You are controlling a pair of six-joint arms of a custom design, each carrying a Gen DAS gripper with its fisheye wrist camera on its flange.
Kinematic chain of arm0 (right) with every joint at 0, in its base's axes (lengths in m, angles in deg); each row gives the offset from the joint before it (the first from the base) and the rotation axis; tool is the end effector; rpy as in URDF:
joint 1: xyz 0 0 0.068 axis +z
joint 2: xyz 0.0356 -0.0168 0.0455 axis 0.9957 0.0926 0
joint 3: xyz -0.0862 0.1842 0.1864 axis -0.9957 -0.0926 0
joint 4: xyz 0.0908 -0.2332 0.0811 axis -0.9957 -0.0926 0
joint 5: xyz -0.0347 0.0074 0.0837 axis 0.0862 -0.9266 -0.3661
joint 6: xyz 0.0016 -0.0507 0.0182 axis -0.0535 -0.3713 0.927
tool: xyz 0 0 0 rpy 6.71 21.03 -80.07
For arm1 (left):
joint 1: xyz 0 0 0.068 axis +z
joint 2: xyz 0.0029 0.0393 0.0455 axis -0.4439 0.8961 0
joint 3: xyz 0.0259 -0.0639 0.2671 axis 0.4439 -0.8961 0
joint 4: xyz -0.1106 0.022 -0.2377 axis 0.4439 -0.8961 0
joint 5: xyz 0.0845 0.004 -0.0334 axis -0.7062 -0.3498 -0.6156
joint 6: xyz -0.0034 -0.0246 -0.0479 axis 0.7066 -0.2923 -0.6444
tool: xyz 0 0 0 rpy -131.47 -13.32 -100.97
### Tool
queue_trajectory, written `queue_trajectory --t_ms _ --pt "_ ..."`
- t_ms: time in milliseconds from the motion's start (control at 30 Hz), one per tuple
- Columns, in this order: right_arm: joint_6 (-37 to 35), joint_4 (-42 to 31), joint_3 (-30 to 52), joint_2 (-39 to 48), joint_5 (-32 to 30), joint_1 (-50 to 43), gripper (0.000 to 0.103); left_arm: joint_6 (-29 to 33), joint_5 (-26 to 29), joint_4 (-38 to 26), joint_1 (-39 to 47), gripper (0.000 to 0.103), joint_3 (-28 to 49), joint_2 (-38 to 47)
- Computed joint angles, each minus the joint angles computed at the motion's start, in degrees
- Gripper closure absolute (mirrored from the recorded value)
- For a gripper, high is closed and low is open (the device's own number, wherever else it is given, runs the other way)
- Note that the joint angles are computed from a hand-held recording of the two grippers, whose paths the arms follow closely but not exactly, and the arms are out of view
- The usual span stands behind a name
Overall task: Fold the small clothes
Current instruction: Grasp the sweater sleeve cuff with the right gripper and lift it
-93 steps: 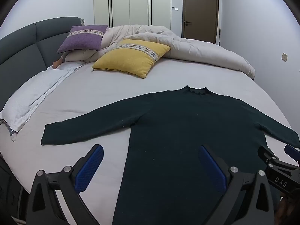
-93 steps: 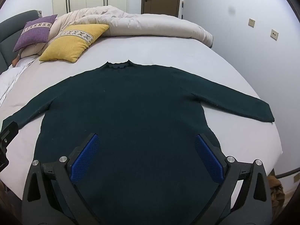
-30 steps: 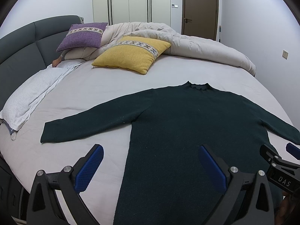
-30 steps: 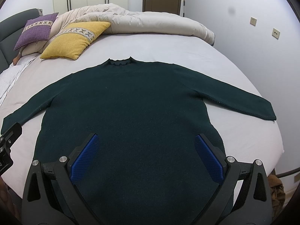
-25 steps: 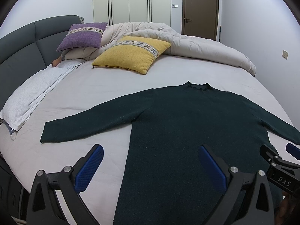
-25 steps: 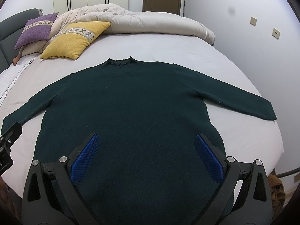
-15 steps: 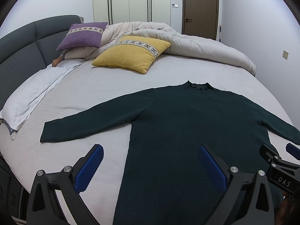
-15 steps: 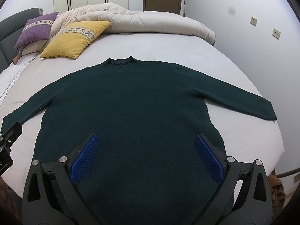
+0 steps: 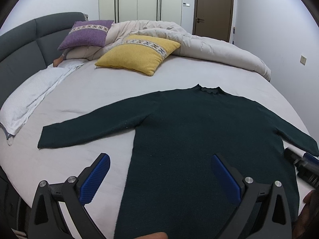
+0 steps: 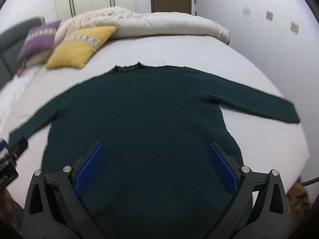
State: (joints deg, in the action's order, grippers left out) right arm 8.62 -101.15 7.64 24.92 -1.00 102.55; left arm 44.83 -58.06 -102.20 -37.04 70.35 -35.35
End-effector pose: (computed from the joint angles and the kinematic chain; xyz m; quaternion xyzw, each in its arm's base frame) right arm 0.2381 0.0742 0.2854 -0.0282 0.9385 0.0591 0.3391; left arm 0.1845 -0.0206 0.2266 -0.1943 0.8984 0.0660 0.3882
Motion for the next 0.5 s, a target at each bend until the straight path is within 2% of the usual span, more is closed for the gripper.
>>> queue_trajectory --t_ms 100,200,267,333,400,500 --pt "-3.4 2.5 -0.5 0.5 -9.5 -13.2 0.001 0.4 3.7 2.1 1.1 0.0 0.8 2.5" --pt "-7.1 3.2 2.2 6.8 -18.9 -30.0 0.001 -0.1 5.0 3.6 0.3 0.0 1.9 5.7" --pt "-7.9 3.2 6.4 14.0 -25.2 -41.5 0.003 -0.2 5.9 5.3 -0.3 0.0 3.0 8.8" --pt "-6.9 3.4 12.0 22.6 -30.6 -51.4 0.011 -0.4 8.3 7.6 -0.5 0.0 4.2 12.7" --pt "-5.1 2.0 18.6 31.4 -33.1 -58.0 0.016 -0.9 11.1 9.4 -0.2 0.0 5.6 16.4" --pt "-2.1 0.1 28.3 42.8 -35.1 -64.3 0.025 -2.0 12.5 13.5 -1.2 0.0 7.9 22.6"
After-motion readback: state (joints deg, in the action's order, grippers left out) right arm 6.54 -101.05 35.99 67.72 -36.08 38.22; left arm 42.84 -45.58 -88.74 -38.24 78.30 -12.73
